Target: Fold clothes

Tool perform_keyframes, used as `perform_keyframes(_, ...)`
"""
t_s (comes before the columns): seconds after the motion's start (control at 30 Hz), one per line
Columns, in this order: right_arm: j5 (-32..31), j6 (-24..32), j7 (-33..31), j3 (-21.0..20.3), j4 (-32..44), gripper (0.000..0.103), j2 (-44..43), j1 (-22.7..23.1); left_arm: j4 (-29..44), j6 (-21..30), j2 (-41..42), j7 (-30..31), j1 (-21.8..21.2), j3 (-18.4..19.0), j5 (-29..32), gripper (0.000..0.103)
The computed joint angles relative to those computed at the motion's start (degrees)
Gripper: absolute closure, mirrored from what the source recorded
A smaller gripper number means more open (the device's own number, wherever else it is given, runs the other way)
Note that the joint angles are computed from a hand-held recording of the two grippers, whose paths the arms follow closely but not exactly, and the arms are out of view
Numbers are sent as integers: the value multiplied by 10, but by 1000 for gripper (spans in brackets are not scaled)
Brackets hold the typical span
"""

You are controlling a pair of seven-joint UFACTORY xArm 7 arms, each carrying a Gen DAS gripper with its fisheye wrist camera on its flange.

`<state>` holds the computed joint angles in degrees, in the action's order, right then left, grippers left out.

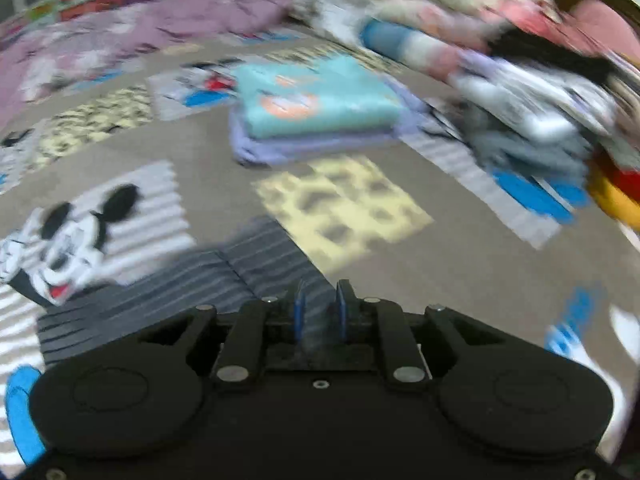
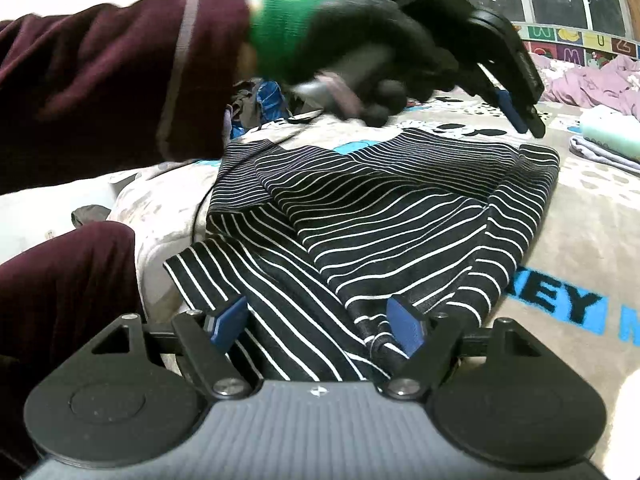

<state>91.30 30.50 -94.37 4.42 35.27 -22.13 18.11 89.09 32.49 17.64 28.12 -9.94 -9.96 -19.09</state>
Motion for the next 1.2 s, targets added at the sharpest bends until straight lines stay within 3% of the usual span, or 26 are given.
perform_keyframes(0.1, -1, -5, -1, 2, -1, 25, -2, 1, -32, 20, -1, -5, -23, 14, 49, 84)
perform_keyframes(0.27, 1, -16, -5, 7, -2, 24, -4, 5, -39, -44, -9, -29, -13, 9, 40, 79)
perform_keyframes(0.4, -7, -11, -2, 3, -2, 24, -4, 5, 35, -23, 28, -83, -25, 30, 84, 79)
perform_keyframes(0.6, -5, -9, -4, 1, -4, 24, -6, 7, 183, 33, 148, -155, -49, 52, 149, 79)
perform_keyframes(0.77, -11, 5, 1, -4, -3, 23, -2, 4, 254, 20, 214, -217, -47, 54, 155, 73)
perform_keyframes(0.83, -12, 8, -1, -4, -2, 23, 0, 4, 240, 2, 203, -225, -34, 39, 139, 74)
perform_keyframes(0.97, -10, 11, -1, -4, -3, 22, -2, 3, 153, -9, 128, -144, 21, -18, 70, 70)
perform_keyframes(1.03, -8, 7, -1, -1, -4, 22, -4, 4, 88, -22, 70, -115, 45, -28, 28, 61)
perform_keyframes(1.2, 5, 31, 22, -16, -5, 25, -8, -3, -70, -43, -88, -35, 86, -23, -105, 54)
